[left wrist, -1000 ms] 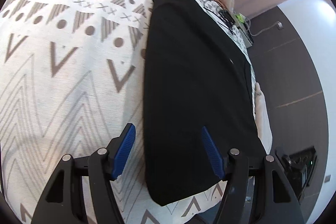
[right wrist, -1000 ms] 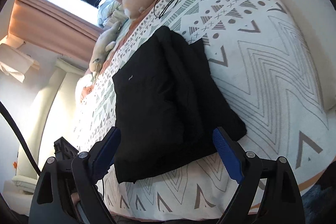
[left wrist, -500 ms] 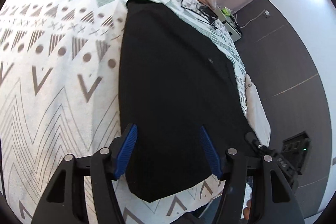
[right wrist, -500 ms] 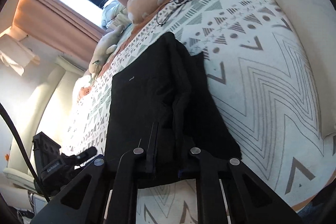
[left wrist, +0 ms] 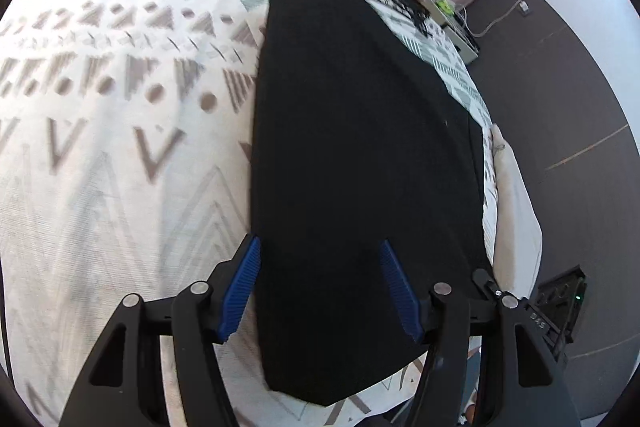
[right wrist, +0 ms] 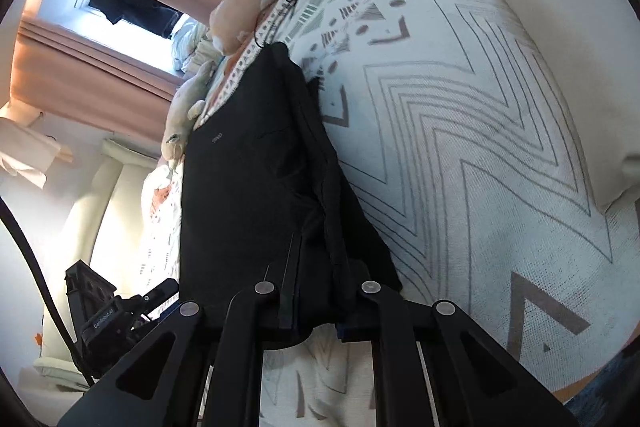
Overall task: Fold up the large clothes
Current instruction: 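Grasp the folded black shirt edge with both grippers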
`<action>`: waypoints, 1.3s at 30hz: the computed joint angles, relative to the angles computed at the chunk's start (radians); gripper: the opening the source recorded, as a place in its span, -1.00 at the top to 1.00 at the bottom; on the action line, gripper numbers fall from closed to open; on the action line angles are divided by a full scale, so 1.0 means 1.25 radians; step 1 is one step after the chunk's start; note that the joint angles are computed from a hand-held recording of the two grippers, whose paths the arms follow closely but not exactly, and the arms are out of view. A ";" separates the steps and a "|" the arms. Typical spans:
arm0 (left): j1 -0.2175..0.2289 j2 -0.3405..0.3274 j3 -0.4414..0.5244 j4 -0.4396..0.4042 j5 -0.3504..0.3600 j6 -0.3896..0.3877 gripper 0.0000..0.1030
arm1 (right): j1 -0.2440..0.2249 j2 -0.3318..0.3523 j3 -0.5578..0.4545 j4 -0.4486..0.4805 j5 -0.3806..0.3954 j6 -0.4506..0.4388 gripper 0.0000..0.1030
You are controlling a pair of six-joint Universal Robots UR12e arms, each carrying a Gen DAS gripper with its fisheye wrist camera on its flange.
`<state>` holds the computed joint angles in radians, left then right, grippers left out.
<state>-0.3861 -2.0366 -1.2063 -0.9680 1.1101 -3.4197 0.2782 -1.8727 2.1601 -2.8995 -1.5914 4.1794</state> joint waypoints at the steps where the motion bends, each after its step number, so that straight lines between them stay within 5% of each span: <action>1: -0.005 -0.002 0.003 -0.005 0.019 0.002 -0.15 | -0.003 0.001 0.003 -0.001 0.007 0.007 0.84; 9: -0.010 -0.008 0.017 -0.009 0.049 0.003 -0.07 | -0.027 -0.019 -0.031 0.084 0.062 -0.069 0.58; 11: -0.009 -0.009 0.017 -0.006 0.047 -0.001 -0.07 | -0.025 -0.024 -0.046 0.107 0.042 -0.091 -0.16; 13: -0.007 -0.012 0.021 -0.009 0.045 0.000 -0.07 | -0.030 -0.027 -0.055 0.101 0.038 -0.113 -0.43; 18: -0.005 -0.030 0.050 -0.019 0.044 -0.008 -0.07 | -0.069 -0.021 -0.098 0.162 0.083 -0.184 -0.43; 25: 0.003 -0.057 0.092 -0.028 0.046 -0.016 -0.07 | -0.154 0.044 -0.170 0.241 0.246 -0.274 -0.43; 32: 0.003 -0.106 0.166 -0.052 0.056 -0.005 -0.07 | -0.199 0.116 -0.214 0.301 0.333 -0.295 -0.43; 39: 0.004 -0.155 0.238 -0.070 0.066 0.004 -0.07 | -0.235 0.164 -0.221 0.256 0.448 -0.274 -0.42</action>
<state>-0.3810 -2.2307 -0.9083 -1.0551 1.1922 -3.4152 -0.0160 -1.6683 1.8842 -2.5793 -1.0319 3.8363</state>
